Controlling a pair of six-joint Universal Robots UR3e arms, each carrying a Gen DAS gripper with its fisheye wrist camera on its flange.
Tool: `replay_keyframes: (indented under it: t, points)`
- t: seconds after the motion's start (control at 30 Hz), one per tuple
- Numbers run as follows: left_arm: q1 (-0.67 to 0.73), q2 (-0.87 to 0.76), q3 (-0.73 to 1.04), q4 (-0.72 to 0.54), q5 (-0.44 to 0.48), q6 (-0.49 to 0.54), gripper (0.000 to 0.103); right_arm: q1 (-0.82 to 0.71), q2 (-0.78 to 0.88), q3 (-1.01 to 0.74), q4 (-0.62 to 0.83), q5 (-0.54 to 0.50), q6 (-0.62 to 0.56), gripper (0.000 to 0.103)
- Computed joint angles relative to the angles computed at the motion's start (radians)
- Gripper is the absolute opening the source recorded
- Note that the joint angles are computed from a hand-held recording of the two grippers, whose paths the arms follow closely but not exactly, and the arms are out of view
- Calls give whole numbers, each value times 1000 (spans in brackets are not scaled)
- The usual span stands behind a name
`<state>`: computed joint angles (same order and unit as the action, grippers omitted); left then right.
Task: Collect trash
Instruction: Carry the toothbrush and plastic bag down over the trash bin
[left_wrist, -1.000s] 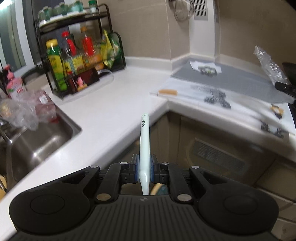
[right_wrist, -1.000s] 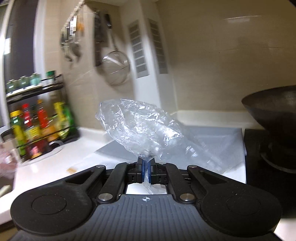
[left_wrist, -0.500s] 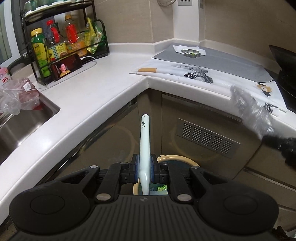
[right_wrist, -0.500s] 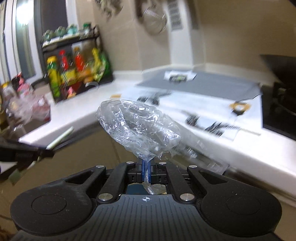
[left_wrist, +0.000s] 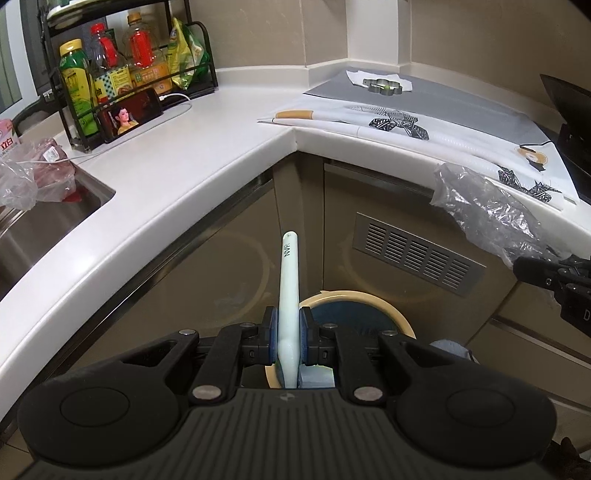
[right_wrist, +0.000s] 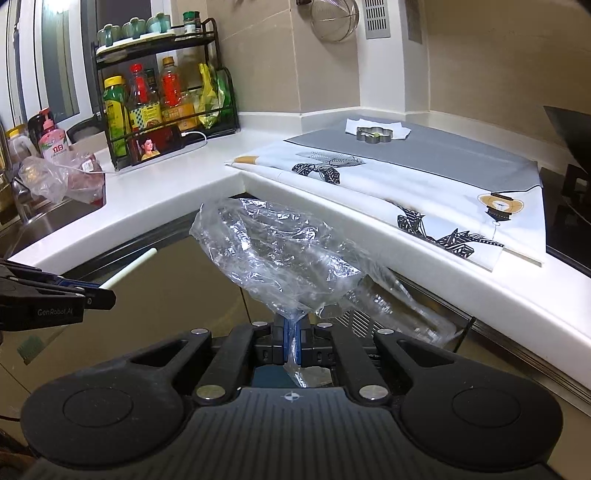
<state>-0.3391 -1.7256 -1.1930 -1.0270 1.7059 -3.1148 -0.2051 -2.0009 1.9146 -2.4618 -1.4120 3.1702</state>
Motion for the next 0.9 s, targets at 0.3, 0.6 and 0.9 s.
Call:
replay_keyframes:
  t: [0.3,0.6,0.9]
  points:
    - [-4,-27,30,-31,0,-3,12,-2,23,-14,10,6,-12,4]
    - [4,-67,58,-61,-4,-4,12,-2,70,-42,24,12,-26,4]
    - [27,-137,107,-34,-4,-11,3,0,120,-62,22,9,-48,4]
